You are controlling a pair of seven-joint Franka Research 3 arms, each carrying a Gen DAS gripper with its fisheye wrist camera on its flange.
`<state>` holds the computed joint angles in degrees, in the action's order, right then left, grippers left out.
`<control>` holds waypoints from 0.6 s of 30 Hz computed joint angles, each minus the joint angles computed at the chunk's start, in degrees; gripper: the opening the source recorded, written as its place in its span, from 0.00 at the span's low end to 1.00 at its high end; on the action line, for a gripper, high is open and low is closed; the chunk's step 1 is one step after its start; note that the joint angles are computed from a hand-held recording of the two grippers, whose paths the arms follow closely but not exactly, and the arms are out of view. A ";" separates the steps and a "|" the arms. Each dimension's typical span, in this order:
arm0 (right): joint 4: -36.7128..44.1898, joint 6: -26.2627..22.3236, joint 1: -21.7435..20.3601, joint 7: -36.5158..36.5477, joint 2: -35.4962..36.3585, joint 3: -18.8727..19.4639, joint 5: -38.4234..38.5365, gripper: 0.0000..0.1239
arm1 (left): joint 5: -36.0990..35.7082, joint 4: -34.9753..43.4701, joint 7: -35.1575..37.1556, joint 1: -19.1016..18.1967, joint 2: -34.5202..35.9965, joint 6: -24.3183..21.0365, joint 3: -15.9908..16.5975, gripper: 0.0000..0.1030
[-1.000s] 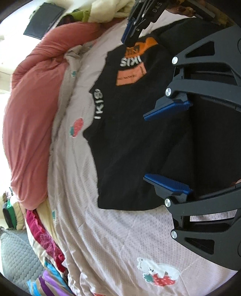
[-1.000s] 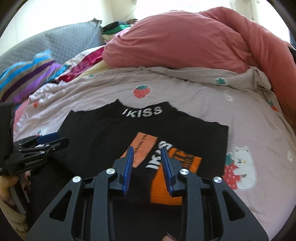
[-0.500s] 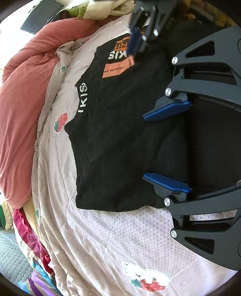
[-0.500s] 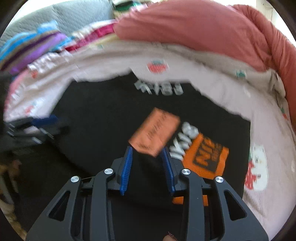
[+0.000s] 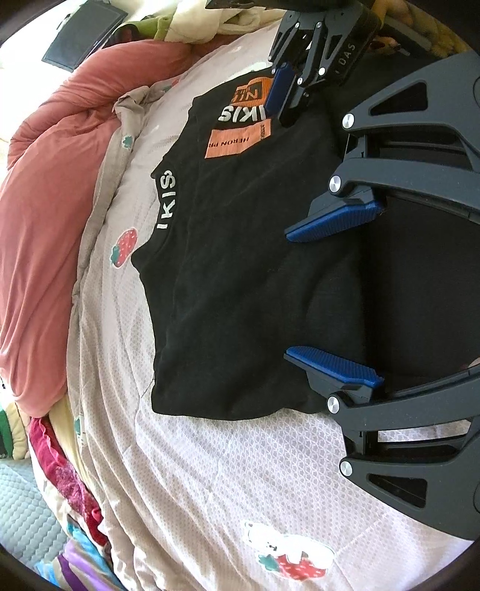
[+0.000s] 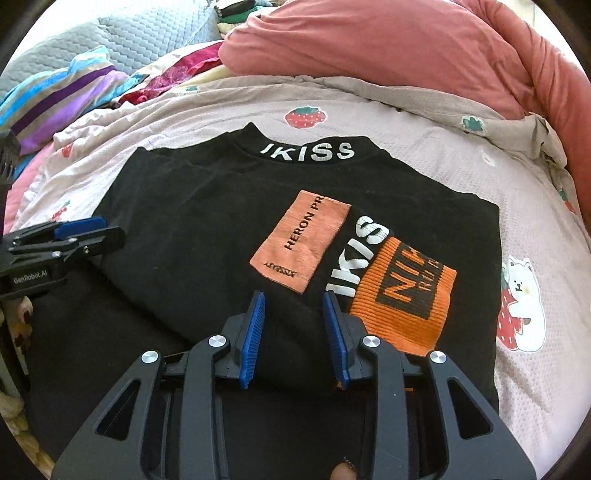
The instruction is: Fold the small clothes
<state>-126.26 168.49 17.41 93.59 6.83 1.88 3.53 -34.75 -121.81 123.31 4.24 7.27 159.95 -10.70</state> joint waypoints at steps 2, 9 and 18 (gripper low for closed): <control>-0.42 0.26 -0.06 -0.32 -0.58 0.24 0.59 0.27 | 0.16 -0.30 -0.06 -0.11 -0.30 0.31 -0.02 0.50; -1.44 0.82 -0.27 -1.42 -2.00 0.96 2.86 0.34 | -0.76 -0.82 0.86 -0.35 -0.66 0.95 -0.07 0.51; -2.79 1.73 -0.29 0.27 -3.67 1.08 2.77 0.45 | -3.13 -1.45 2.80 -0.61 -1.83 0.62 0.29 0.52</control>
